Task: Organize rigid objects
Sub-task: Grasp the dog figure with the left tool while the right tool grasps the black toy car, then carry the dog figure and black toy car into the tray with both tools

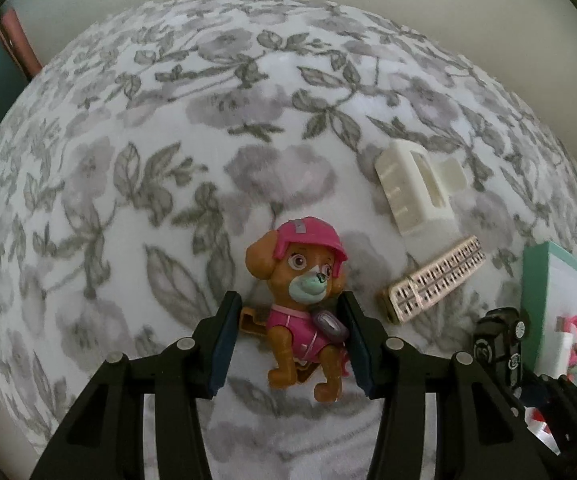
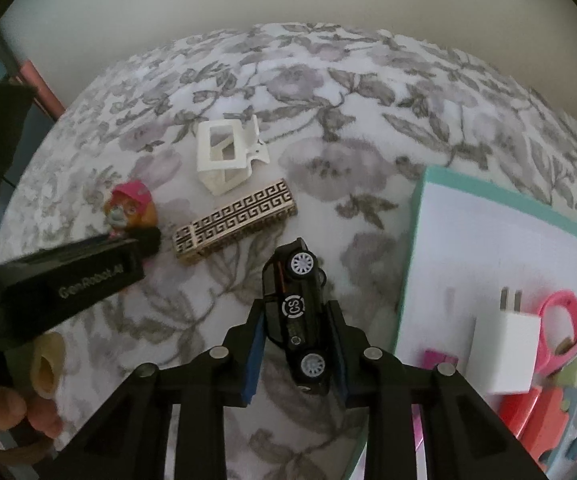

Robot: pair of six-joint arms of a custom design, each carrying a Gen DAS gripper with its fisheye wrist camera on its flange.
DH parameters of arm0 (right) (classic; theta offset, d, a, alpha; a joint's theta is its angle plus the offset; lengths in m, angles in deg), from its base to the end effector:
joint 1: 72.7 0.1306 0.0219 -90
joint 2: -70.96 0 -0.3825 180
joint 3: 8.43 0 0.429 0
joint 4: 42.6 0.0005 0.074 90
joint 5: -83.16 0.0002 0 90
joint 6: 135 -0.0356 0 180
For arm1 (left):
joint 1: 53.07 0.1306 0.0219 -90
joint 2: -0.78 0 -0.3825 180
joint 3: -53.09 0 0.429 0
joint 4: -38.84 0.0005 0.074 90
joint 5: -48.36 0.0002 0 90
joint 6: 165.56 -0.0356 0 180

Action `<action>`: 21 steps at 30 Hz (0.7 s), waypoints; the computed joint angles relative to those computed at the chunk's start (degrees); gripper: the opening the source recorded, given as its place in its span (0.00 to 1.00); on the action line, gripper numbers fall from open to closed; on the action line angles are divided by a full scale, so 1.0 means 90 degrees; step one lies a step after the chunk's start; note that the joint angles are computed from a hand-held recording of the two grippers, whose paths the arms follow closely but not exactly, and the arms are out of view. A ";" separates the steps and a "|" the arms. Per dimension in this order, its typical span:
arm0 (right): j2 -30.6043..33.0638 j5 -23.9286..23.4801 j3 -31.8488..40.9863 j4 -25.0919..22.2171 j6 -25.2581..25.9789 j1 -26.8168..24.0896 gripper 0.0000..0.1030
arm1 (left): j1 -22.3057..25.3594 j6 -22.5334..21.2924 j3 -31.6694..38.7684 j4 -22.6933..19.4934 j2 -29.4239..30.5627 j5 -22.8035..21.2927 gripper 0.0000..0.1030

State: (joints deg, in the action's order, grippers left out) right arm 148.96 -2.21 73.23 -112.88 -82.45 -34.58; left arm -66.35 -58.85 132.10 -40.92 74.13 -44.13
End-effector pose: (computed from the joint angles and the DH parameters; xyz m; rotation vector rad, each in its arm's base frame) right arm 0.3276 0.2528 0.4316 0.0069 2.7586 0.2616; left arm 0.3594 -0.0838 0.4339 -0.0943 2.8605 -0.0433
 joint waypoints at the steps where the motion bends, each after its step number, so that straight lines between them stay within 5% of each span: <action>1: -0.0065 -0.0015 -0.0015 -0.0014 -0.0056 0.0005 0.29 | -0.0001 0.0049 -0.0007 -0.0046 -0.0041 0.0082 0.50; 10: -0.0647 -0.0012 -0.0051 -0.0034 -0.0631 0.0150 0.29 | -0.0351 0.0361 0.0151 -0.0535 -0.0435 -0.0039 0.50; 21: -0.1451 0.0145 -0.0310 -0.0335 -0.1505 -0.0029 0.29 | -0.1465 0.0987 0.1039 -0.0829 -0.0269 -0.0269 0.50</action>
State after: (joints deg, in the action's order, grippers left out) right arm 135.90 -0.91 70.44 -115.89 -96.00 -34.84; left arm -79.54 -49.96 141.45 -48.38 71.71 -46.55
